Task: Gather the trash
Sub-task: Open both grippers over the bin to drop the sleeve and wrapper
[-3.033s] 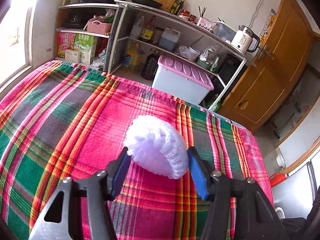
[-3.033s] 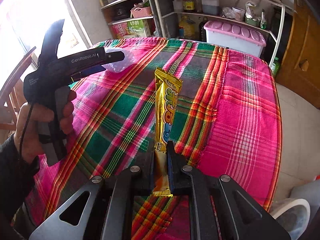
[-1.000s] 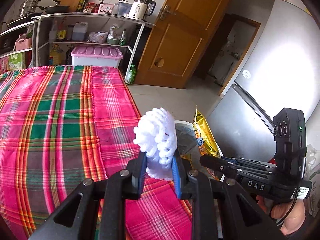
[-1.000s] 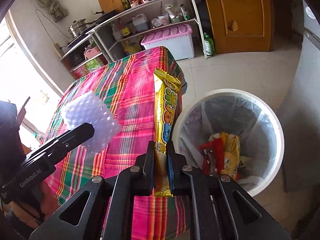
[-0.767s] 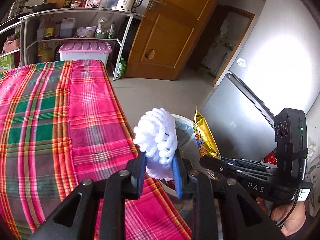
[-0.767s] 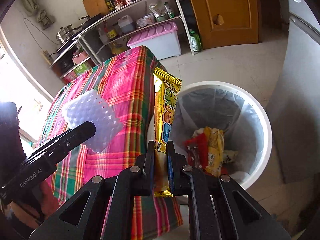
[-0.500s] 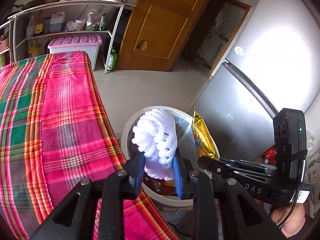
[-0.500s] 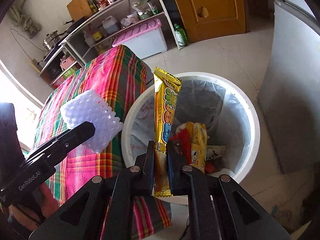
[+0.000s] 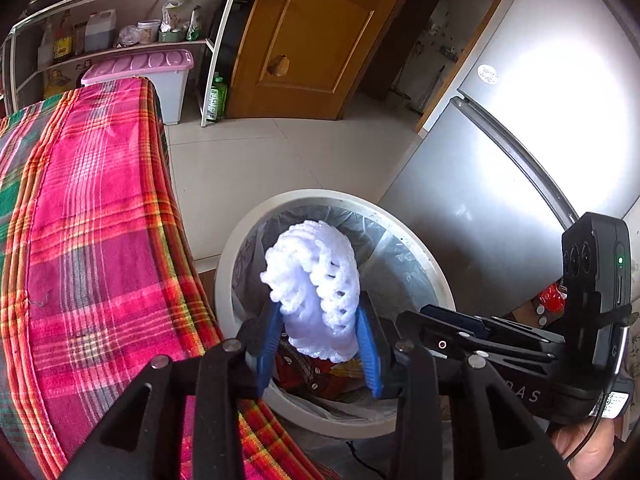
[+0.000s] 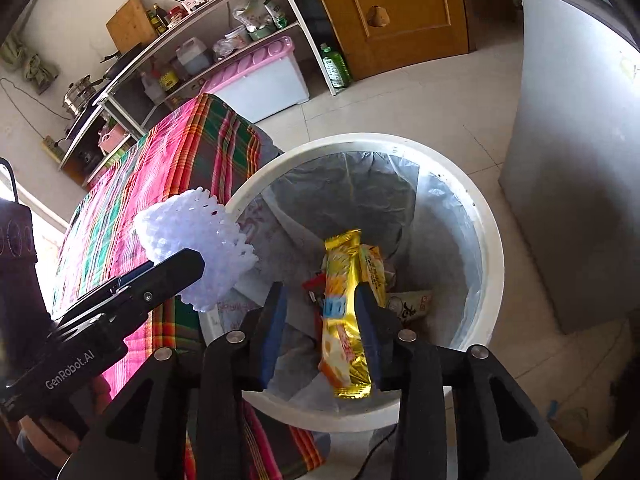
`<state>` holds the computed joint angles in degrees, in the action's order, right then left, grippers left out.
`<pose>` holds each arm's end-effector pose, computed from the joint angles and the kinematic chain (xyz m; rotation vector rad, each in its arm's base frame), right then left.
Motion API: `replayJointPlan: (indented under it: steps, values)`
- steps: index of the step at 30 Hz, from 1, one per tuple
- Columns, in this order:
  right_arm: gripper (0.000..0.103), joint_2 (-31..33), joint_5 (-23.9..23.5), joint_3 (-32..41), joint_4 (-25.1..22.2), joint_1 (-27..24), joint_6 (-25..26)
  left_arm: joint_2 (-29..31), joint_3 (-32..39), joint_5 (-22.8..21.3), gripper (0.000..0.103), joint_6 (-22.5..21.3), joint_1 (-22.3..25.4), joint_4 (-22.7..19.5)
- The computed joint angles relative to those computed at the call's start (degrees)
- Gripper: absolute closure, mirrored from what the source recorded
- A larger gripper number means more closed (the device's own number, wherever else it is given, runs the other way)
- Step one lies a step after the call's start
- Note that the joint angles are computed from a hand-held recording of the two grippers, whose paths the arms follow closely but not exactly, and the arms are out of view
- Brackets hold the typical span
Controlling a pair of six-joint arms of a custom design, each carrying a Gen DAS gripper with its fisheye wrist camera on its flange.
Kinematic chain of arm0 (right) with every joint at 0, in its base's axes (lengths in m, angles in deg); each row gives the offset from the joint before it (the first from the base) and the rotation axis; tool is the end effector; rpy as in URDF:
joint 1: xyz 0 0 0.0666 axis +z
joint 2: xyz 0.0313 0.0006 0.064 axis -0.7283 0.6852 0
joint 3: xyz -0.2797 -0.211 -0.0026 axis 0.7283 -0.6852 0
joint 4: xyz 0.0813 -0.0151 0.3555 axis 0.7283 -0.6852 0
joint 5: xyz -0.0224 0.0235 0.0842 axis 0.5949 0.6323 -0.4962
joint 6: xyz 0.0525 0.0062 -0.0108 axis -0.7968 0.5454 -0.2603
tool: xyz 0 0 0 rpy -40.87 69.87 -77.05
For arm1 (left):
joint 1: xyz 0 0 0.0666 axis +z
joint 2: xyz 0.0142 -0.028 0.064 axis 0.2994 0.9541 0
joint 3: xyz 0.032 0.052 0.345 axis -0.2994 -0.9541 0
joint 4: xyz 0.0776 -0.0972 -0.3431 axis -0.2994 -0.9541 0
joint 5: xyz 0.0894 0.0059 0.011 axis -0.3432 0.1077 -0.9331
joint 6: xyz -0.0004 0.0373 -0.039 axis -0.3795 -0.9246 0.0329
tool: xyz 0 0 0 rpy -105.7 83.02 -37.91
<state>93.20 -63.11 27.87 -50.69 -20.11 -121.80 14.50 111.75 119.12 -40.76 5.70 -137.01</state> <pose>0.3974 0.1924 0.4929 0.5642 2.4920 0.3173 0.4857 -0.1217 0.5161 0.7399 2.4233 -0.7734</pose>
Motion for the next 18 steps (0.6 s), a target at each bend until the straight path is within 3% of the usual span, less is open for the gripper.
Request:
replayJointPlan:
  steps: [2,7,18]
  values:
    - [0.065,0.09,0.26,0.19,-0.08,0.02,0.11,-0.11,-0.5,0.11,0.054,0.15,-0.02,0.07]
    - [0.065,0.24,0.39,0.55,-0.08,0.19,0.07,0.03,-0.37,0.76,0.049,0.27,0.38,-0.64]
    - [0.065,-0.09,3.98,2.78,-1.6,3.48,-0.46,-5.38,-3.85,1.89,0.049,-1.07,3.62,1.4]
